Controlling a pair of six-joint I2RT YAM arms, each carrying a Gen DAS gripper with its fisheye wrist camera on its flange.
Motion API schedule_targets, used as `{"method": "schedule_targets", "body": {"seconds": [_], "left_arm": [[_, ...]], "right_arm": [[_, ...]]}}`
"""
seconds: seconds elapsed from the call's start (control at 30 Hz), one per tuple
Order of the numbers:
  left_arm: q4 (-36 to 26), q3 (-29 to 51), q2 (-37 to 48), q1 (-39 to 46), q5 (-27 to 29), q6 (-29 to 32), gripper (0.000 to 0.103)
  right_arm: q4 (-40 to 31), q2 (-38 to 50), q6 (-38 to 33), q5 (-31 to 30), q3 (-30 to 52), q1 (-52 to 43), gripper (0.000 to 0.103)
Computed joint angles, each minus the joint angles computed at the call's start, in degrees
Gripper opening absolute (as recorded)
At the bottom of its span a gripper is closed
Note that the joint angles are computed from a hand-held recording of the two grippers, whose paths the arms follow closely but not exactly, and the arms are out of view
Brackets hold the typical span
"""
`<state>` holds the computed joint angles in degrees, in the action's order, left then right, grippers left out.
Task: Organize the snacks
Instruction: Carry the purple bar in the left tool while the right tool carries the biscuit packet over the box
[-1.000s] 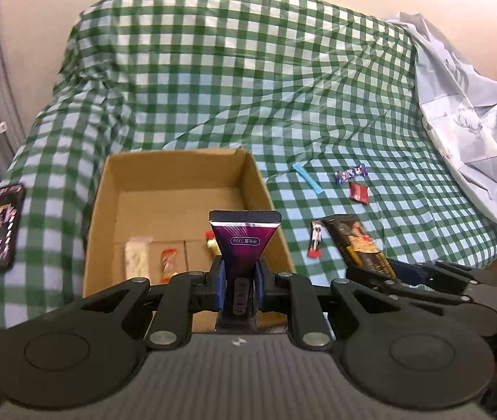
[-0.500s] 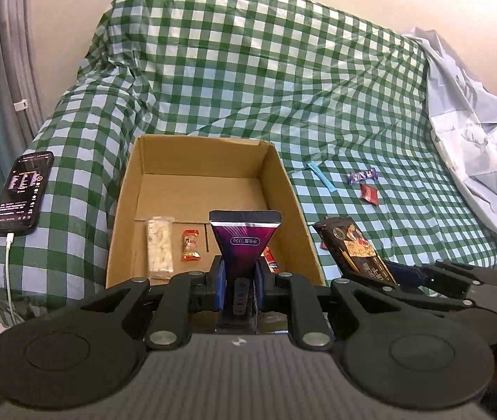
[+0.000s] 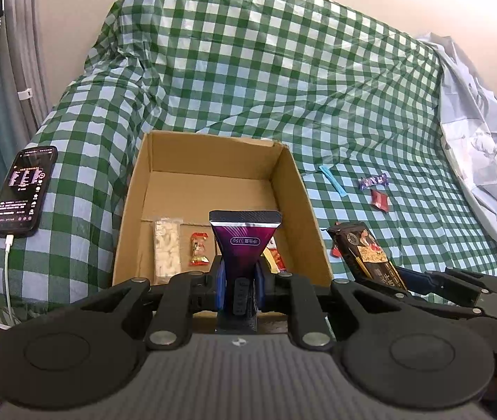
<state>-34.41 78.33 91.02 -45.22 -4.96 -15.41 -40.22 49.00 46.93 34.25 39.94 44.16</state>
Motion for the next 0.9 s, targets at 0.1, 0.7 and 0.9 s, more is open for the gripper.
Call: {"method": "schedule_targets", "body": {"seconds": [0.1, 0.7, 0.9], "left_arm": [[-0.41, 1.99, 1.82, 0.90, 0.60, 0.23, 0.019], [-3.70, 18.58, 18.91, 6.35, 3.76, 3.53, 0.019], [-7.10, 26.98, 27.59, 7.53, 4.57, 4.87, 0.019]], "right_arm": [[1.70, 0.93, -2.07, -1.81, 0.20, -2.36, 0.041], [17.68, 15.56, -14.69, -15.57, 2.55, -18.21, 0.041], [22.78, 22.93, -16.78, -20.45, 4.17, -23.28, 0.041]]}}
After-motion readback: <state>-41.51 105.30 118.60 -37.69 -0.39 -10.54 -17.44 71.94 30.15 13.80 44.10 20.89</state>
